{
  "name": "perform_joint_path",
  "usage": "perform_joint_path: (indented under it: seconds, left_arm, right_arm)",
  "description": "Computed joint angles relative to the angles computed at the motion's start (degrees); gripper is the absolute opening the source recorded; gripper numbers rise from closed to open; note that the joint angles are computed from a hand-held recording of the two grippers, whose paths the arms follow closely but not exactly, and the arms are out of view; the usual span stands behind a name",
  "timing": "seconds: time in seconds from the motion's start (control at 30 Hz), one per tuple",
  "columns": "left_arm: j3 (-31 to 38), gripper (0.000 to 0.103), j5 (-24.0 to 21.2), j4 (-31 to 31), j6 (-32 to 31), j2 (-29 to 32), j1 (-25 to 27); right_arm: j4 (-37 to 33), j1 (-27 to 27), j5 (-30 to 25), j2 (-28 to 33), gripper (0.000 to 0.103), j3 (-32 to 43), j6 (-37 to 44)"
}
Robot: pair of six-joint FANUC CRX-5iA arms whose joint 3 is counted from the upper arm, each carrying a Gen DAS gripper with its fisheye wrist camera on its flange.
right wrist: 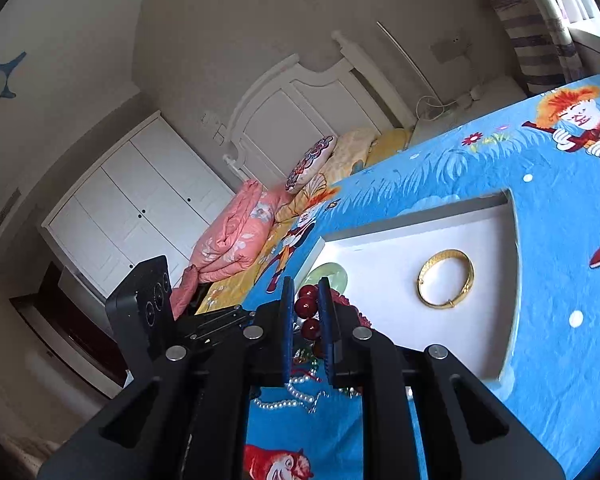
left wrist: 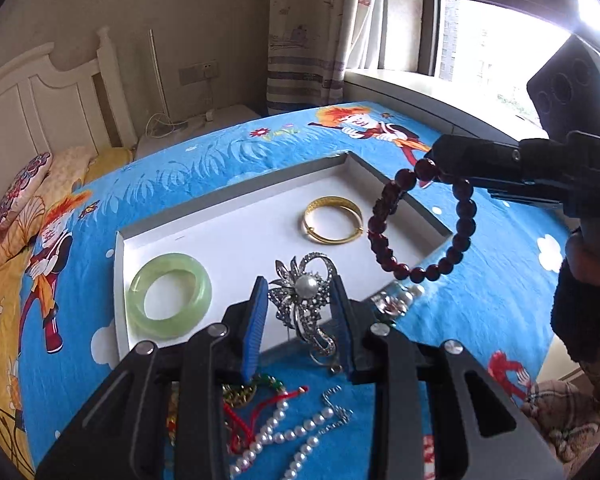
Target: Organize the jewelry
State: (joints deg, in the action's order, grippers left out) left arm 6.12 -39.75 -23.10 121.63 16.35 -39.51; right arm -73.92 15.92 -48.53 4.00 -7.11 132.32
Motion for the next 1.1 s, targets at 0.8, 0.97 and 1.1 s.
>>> perform_joint_path:
  seconds: [0.8,0.97,1.1]
  left_arm:
    - [1.3,0.075,-1.2,-3.7,11.4,2.2,1.4]
    - [-2.3,0.088,-0.4,-11.7,21.3,-2.8,-0.9]
    - [-6.4,0.096,-3.3,-23.5,36.2,-8.1,-4.6]
  right_arm:
    - [25.0,9.4,14.9,8.3,0.016,5.4,-29.3]
    - [22.6,9.5,13.5,2.6,0.036,0.4,-19.7]
    - [26.4,12.8,18.6,-2.7,0.059,-5.8,-17.7]
